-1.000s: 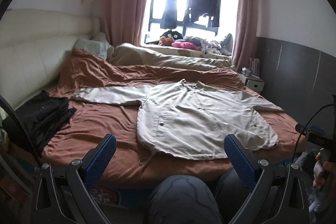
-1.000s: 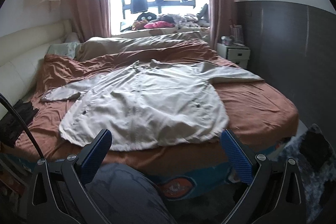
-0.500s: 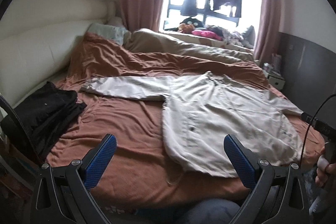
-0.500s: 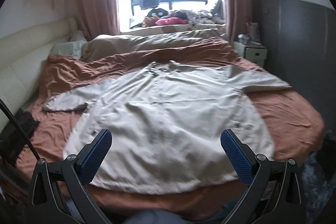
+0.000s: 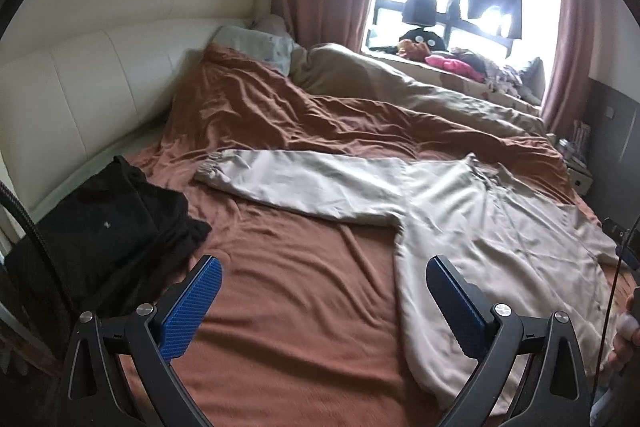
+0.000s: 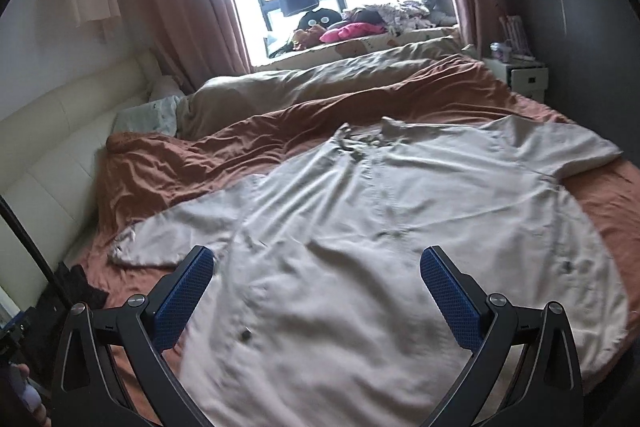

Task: Fold large clothes
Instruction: 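Lower the left tool onto the jacket sleeve cuff and close on it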

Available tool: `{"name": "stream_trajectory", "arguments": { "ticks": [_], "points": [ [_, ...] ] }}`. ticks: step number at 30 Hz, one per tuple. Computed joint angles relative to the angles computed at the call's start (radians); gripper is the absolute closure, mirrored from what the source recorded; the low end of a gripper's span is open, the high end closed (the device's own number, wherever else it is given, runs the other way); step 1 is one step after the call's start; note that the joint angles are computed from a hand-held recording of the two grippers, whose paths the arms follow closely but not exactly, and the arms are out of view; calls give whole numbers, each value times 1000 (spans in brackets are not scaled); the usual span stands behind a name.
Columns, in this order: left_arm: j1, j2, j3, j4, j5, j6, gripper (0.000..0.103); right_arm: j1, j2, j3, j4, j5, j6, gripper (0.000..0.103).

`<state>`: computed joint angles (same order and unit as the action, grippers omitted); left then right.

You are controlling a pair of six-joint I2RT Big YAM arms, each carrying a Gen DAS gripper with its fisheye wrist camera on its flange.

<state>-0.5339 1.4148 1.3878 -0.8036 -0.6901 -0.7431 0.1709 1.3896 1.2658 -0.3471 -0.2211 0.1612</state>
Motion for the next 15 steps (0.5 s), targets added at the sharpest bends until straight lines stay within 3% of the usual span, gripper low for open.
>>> {"name": "stream_trajectory", "arguments": {
  "ticks": [5,15],
  "points": [
    [107,35,45,5,58,39,0,31,121,133,-43,-10,22,0],
    [283,197,193,-22,148,123,0,64,363,442,-213,-22,36,0]
  ]
}}
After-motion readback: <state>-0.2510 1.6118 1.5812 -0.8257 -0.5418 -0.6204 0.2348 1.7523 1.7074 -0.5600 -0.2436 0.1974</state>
